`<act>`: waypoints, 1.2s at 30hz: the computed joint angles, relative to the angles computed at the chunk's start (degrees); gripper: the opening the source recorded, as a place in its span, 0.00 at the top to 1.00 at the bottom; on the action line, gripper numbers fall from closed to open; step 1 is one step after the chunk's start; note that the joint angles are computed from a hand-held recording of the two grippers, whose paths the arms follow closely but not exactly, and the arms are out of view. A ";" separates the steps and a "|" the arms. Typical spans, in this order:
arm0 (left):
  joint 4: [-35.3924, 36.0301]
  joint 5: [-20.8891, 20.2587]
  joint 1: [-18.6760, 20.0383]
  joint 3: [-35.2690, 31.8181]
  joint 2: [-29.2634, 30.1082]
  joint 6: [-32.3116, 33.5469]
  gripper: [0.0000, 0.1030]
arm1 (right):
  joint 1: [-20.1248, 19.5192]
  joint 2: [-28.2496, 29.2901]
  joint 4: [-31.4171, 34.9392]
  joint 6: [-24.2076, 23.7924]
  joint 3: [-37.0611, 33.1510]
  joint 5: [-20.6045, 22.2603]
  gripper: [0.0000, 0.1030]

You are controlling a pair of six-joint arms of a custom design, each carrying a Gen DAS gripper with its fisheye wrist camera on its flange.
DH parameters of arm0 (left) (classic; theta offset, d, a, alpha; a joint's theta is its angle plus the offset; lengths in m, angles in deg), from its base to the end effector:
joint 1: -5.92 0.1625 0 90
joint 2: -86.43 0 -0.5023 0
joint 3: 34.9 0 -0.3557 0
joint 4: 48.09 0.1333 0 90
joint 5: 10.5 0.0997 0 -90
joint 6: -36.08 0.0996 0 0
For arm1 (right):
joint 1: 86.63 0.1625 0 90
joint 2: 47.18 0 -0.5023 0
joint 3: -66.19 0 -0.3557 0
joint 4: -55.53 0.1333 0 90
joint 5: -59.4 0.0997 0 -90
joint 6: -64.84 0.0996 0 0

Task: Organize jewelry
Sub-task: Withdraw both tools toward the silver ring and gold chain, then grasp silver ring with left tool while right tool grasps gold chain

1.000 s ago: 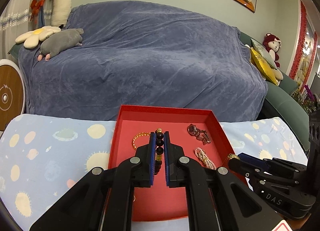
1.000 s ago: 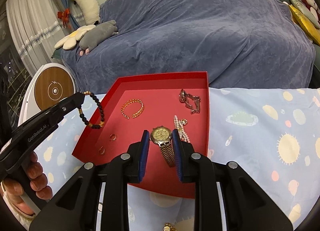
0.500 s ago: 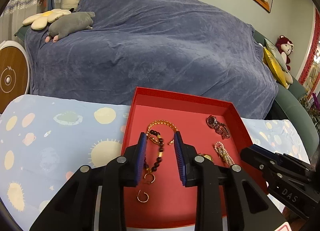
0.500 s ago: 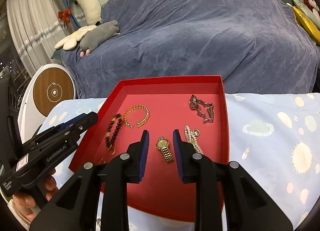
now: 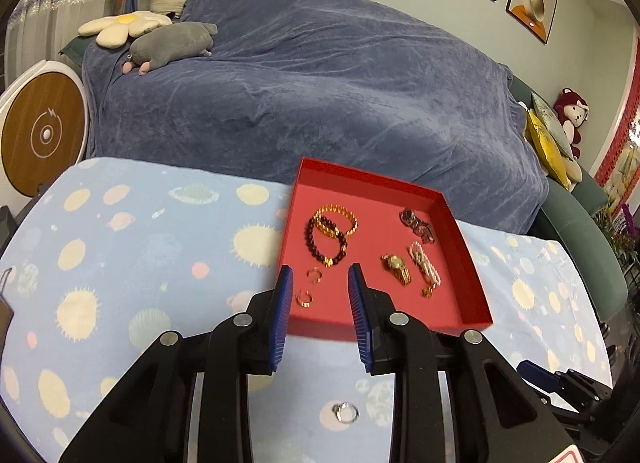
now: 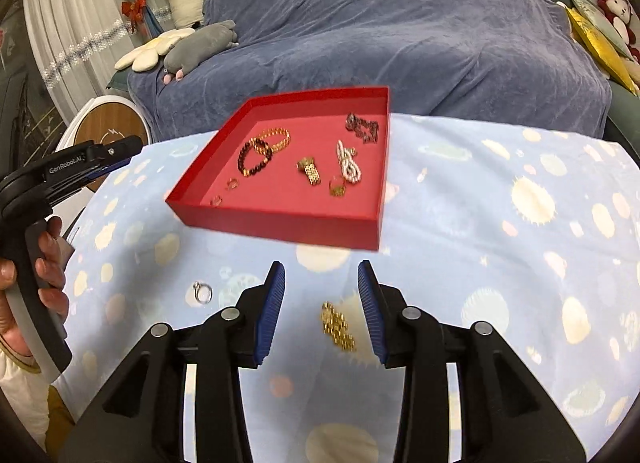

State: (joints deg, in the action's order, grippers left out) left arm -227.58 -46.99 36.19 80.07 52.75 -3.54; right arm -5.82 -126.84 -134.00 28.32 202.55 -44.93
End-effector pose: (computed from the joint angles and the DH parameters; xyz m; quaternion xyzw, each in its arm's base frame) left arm -0.3925 -0.4761 0.0450 0.1238 0.8826 -0.3836 0.2419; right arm 0.0395 -0.4361 0.3564 0.1740 -0.9083 0.2887 0.2477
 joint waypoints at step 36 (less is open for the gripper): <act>5.81 -7.59 -1.32 3.53 7.16 -6.53 0.52 | -2.53 9.00 -10.64 -7.24 1.79 -4.80 0.83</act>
State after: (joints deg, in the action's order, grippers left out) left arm -221.77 -54.58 34.86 83.60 59.91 -10.07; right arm -8.35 -117.84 -144.64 21.08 204.34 -49.73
